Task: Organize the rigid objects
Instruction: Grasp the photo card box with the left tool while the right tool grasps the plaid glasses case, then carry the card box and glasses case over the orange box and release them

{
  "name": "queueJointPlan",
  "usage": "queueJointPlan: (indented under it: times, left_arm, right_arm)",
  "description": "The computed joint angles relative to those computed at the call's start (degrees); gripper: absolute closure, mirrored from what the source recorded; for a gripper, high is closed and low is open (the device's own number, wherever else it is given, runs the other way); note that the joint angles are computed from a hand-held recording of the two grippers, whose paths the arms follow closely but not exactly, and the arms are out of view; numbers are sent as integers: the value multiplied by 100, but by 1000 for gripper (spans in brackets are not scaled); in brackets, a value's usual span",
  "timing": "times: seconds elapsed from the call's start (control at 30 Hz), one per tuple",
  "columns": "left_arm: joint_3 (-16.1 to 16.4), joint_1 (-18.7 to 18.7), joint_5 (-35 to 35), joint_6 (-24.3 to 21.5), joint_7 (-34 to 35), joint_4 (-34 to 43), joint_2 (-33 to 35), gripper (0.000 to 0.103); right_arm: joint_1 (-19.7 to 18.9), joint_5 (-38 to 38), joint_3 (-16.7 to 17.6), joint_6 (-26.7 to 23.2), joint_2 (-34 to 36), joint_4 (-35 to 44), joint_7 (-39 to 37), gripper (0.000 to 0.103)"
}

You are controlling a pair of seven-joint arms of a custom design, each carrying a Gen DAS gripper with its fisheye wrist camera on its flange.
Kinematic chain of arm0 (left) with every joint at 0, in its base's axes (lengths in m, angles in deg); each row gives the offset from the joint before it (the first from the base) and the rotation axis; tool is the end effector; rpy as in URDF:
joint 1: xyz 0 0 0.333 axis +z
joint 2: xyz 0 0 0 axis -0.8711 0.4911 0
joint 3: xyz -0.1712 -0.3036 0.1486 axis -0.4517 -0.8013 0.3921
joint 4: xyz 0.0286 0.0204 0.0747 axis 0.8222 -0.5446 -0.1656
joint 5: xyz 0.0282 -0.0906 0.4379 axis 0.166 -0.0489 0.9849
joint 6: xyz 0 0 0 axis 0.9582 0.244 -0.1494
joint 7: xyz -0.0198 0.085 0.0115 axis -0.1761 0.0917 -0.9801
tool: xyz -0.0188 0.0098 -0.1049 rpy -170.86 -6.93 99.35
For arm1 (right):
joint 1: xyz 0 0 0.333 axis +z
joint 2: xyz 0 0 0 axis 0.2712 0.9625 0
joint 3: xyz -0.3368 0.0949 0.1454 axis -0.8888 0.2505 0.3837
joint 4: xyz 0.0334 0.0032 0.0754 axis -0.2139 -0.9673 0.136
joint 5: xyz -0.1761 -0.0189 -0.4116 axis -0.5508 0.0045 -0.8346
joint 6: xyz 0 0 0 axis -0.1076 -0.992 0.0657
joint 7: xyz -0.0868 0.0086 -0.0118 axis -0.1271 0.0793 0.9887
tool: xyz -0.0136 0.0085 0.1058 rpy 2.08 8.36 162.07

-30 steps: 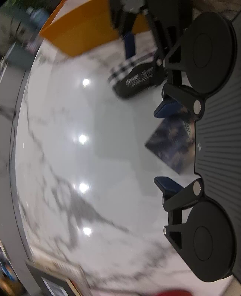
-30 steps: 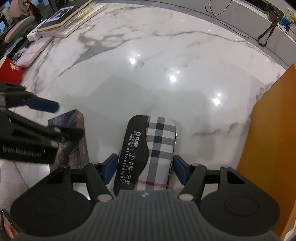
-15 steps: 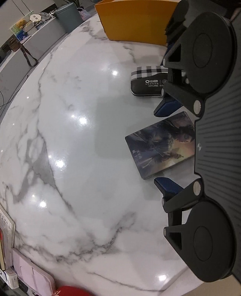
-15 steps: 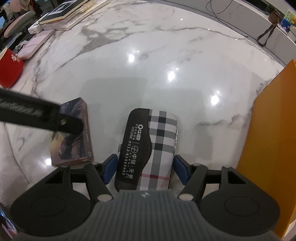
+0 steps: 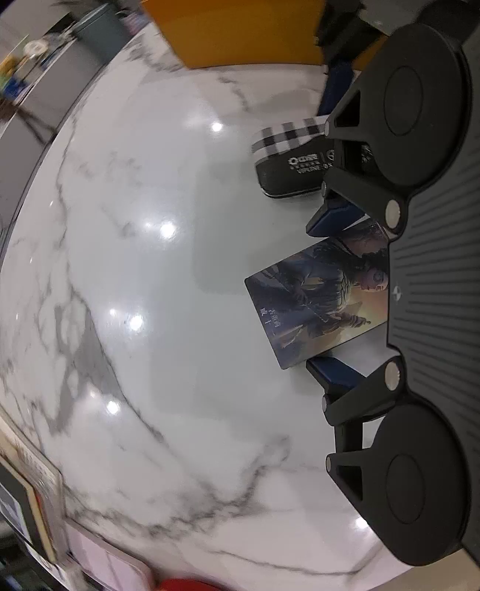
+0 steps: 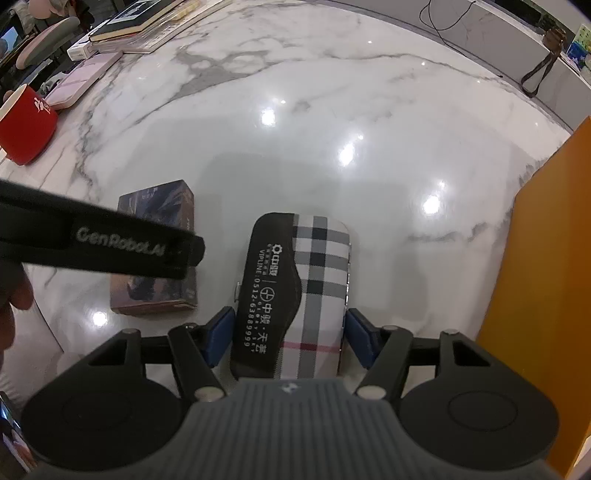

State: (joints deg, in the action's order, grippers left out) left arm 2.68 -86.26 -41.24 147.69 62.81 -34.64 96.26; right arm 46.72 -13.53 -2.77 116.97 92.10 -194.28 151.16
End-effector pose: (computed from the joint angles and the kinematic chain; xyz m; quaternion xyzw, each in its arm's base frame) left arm 0.6303 -0.4049 0.3055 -0.6145 0.7748 -0.1422 0.0433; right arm 0.5569 0.4274 0.2941 -0.7239 0.6648 -0.0825 0.1648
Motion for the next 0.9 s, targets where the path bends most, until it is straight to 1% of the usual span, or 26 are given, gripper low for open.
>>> queueJointPlan:
  times: [0.17,0.27,0.33,0.43,0.5,0.57,0.6,0.63,0.73,0.8,0.9]
  left_arm:
    - [-197,204,1,-46,917,-18,-10,23]
    - [-223,248,-161,-102,1124,-24,-18,22]
    - [-122,154,-166,-136,944,12,11,20]
    - [142,-138,199,-23,546,-24,4,19]
    - [263,-287,419,-57,258,1,20,19]
    - [326,-383,617,-50,37,12,34,22]
    - [410,-470,793,-22,-119,14,42,29]
    - [418,-480,902,104,-169,-34,30,30]
    - [364,-422,996,271,-187,-134,-21,32]
    - [211,-264,855,427,-19,-228,-63,33]
    - [182,-209,750,701,53,-371,-170,34]
  right_arm:
    - [16,-12,-7,-28,11,19,7,37]
    - [66,-79,-57,-53,34,60,60,37]
    - [129,-192,-114,-73,68,108,119,34]
    - [130,-226,-120,-41,106,143,174,29]
    - [203,-349,-181,-103,140,203,232,29]
    - [274,-512,-253,-94,161,228,311,32]
    - [317,-612,-305,-59,164,228,385,35]
    - [302,-650,-298,-1,171,226,384,36]
    - [270,-677,-269,4,183,236,361,36]
    - [229,-635,-231,16,165,219,340,36]
    - [310,-800,-348,120,53,122,519,36]
